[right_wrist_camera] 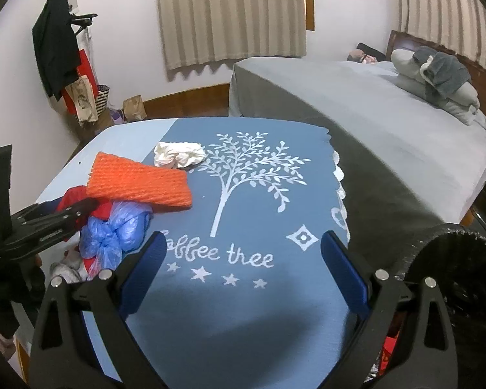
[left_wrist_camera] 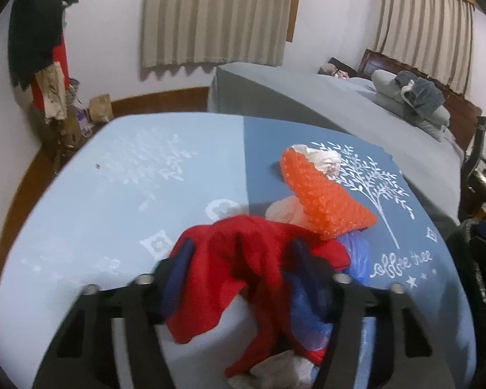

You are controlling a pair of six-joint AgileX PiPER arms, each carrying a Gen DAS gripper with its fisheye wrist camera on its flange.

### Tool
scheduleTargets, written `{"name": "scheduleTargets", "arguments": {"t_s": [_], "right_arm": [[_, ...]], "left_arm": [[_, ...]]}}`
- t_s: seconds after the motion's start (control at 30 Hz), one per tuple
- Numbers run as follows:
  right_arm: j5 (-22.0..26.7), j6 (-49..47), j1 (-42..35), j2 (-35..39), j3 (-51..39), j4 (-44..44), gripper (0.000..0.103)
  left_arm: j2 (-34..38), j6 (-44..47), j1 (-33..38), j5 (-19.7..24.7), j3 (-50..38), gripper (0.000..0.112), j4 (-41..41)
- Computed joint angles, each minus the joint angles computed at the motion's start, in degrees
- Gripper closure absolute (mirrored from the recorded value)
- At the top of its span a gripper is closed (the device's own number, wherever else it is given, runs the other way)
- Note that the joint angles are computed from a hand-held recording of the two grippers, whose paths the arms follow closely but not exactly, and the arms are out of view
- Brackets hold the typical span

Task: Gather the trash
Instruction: 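Grasp the orange foam mesh sleeve with the right tool while the left tool grasps red cloth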

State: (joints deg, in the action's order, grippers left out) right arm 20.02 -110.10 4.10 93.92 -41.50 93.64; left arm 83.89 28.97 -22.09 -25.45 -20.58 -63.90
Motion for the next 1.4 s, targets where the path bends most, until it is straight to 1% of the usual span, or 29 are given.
{"name": "scheduleTargets", "arguments": {"t_s": [0.07,0.13,0.27,0.47,0.6,0.7,0.77,0.83,0.93,1.0,1.1,1.13,1.2,1.3,1.37,1.4], "right_arm": [[-0.1,0.0,0.5,0.3,-0.2,0.1,0.010],[-0.3,-0.1,1.0,0.3,-0.3,0.2,0.010],[-0.6,0.0,2.2,0.8,-0.9,0.8,0.010],[-0.5,3.7,4.8,2.1,-3.7,-0.7,0.010],[-0.7,7.7,7.4,4.3,-6.9,-2.7,0.010],[-1.0,12.6,9.5,6.9,-10.0,-5.8,0.010],[-2.9,14.2,12.0,9.0,-12.1,-6.8,0.010],[-3.2,15.9,13.3,10.4,-13.7,-8.1,0.010],[-3.5,22.1,15.5,13.0,-16.8,-13.1,0.010],[-4.1,21.7,16.4,14.0,-17.4,-12.9,0.010],[-4.9,27.4,18.0,15.9,-19.5,-18.7,0.010],[-5.5,31.1,18.8,16.8,-20.3,-22.7,0.010],[-6.0,33.8,19.9,17.7,-20.6,-25.9,0.010],[-5.7,31.9,20.4,18.6,-20.7,-23.8,0.010],[-4.3,31.8,20.1,19.2,-21.1,-23.4,0.010],[-3.3,31.8,19.8,19.6,-21.5,-23.1,0.014]], "left_arm": [[0.0,-2.4,0.5,0.6,0.3,0.078,2.6],[-0.5,-3.7,0.6,0.8,0.6,0.087,4.0],[-2.8,0.2,-1.5,-1.2,1.3,0.095,-0.9],[-6.9,7.4,-1.7,-2.6,1.3,0.096,-7.8],[-8.6,10.6,-0.3,-2.9,1.4,0.096,-9.9],[-9.1,12.4,1.3,-2.8,1.4,0.096,-11.0],[-9.2,12.6,2.2,-2.8,1.6,0.096,-11.0],[-9.0,12.7,3.4,-2.7,1.7,0.096,-10.6],[-8.3,11.9,5.2,-2.4,1.9,0.096,-9.0],[-7.4,10.8,6.1,-2.0,1.8,0.096,-7.6],[-6.3,9.4,6.5,-1.9,1.8,0.096,-5.8],[-5.9,8.8,6.7,-1.8,1.8,0.096,-5.0],[-5.4,7.3,6.8,-1.8,2.0,0.096,-3.6],[-4.9,6.0,6.9,-1.9,2.2,0.096,-2.5],[-4.7,5.6,6.8,-1.8,2.2,0.096,-2.3],[-4.7,5.3,6.8,-1.7,2.2,0.096,-2.1]]}}
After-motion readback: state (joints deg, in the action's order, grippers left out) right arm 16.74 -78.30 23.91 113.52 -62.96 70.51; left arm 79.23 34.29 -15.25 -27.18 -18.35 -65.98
